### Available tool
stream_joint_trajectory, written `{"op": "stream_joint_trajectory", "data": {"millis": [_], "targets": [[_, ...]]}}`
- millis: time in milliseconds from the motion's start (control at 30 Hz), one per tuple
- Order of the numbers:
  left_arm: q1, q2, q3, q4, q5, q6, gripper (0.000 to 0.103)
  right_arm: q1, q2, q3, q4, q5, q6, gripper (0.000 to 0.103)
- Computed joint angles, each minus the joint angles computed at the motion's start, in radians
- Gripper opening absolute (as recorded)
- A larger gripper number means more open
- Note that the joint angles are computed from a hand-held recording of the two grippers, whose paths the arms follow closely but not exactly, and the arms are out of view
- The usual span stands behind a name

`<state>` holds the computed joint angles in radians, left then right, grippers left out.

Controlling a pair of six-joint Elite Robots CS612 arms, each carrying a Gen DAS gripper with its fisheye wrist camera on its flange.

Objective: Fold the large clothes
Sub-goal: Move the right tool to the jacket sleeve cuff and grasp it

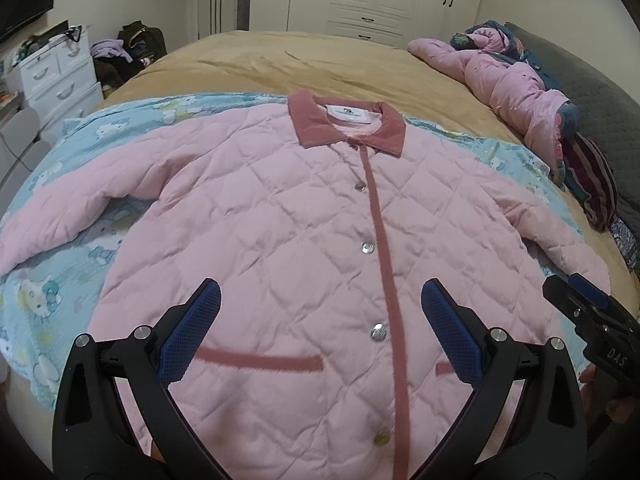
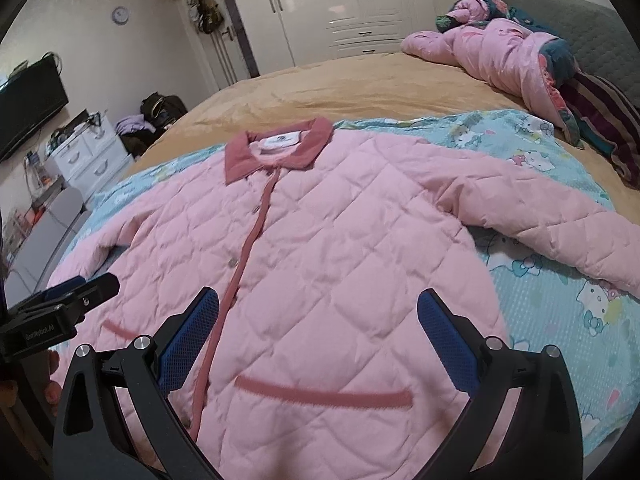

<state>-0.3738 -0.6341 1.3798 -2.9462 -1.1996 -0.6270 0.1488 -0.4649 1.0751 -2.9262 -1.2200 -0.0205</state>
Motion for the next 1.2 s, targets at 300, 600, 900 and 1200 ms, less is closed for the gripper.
{"op": "stream_joint_trajectory", "data": {"millis": [300,600,900,1200], "targets": [[0.01,0.048,-0.113,0.066,-0.026,0.028,0.094,-0.027,0.053,-0.11,0.055,-0.025,0.111,0.099],[0.021,0.108,-0.234,0.125,-0.074,0.048,0.094,-0.066,0.107,-0.202,0.106,-0.087,0.258,0.099],[0.027,0.164,-0.338,0.184,-0.049,0.066,0.094,-0.108,0.142,-0.24,0.154,-0.136,0.405,0.099],[0.036,0.235,-0.467,0.264,-0.065,0.071,0.094,-0.15,0.176,-0.27,0.189,-0.146,0.569,0.099]]}}
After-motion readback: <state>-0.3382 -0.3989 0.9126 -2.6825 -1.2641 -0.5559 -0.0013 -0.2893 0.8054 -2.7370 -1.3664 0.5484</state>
